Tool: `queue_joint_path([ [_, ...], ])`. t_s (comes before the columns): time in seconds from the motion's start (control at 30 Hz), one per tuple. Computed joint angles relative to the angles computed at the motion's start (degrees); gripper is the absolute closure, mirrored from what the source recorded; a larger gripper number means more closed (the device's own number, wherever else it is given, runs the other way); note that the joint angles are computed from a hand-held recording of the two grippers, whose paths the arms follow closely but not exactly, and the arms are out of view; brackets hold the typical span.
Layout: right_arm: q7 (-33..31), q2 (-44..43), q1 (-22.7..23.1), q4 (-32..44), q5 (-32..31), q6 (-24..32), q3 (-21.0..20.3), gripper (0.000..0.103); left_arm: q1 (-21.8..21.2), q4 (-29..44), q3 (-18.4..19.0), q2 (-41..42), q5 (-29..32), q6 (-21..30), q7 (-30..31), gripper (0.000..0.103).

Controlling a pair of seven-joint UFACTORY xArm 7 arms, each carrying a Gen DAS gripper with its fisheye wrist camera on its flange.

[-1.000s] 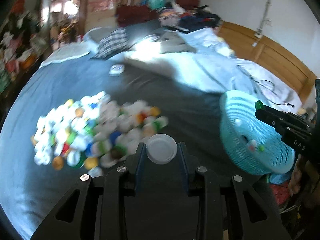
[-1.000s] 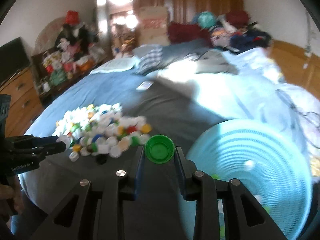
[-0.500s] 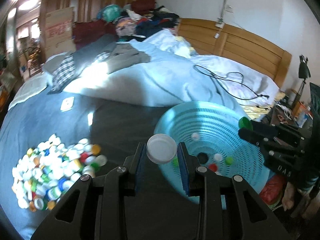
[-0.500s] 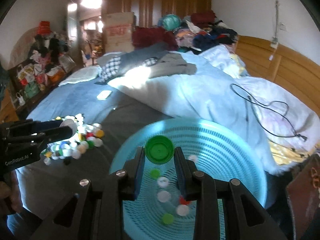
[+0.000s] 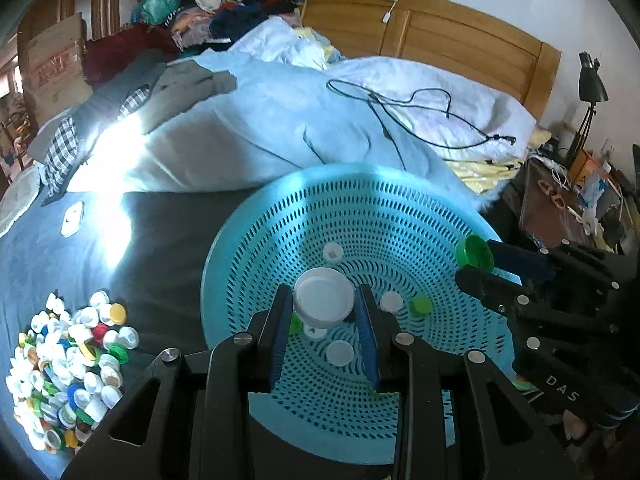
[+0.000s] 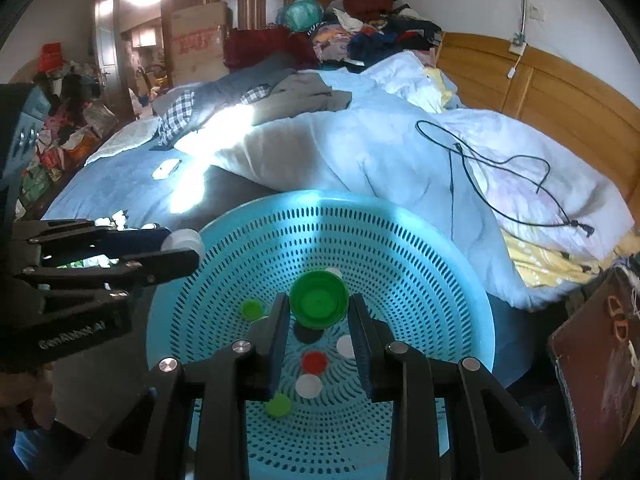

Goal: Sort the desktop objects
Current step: 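Carry the white cap and green cap over the blue basket and open both grippers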

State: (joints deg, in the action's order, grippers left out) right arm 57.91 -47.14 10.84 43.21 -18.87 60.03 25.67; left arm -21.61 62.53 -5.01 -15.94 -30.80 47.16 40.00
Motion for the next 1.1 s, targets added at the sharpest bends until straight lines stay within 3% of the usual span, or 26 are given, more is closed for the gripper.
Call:
queue_joint_path([
  [0.83,0.14,1.05,0.33,-1.66,0.50,-2.67,-1.13,0.071,0.28,0.87,-1.11,2.69,2.04,-0.71,-1.65,0.075],
  [0.9,0.44,1.08,0.09,-1.59,0.12,-2.71,-0.82,0.071,0.30,1.00,-1.17,2.89,2.08,-0.83,-1.76,0.060],
  [0.93,0.67,1.01,0.01,-1.58,-0.03,-2.70,-0.65,0.070,0.31,0.62,-1.22,2.66,2.00,-1.55,-1.69,0.041],
  [0.97,0.98,0.81,-0.17,-1.59,-0.31,-2.71,-0.47,0.064,0.27,0.05,-1.17,2.19,1.71,-2.53,-1.40,0.034],
  [1.03,1.39,0.49,-0.46,-1.54,-0.84,-2.55,-0.13,0.055,0.11,-0.27,-0.80,1.76,1.15,-2.87,-0.83,0.034],
  [1.1,1.67,0.37,-0.62,-1.48,-1.09,-2.57,-0.05,0.055,0.16,-0.41,-0.54,1.49,0.94,-3.12,-0.67,0.034],
])
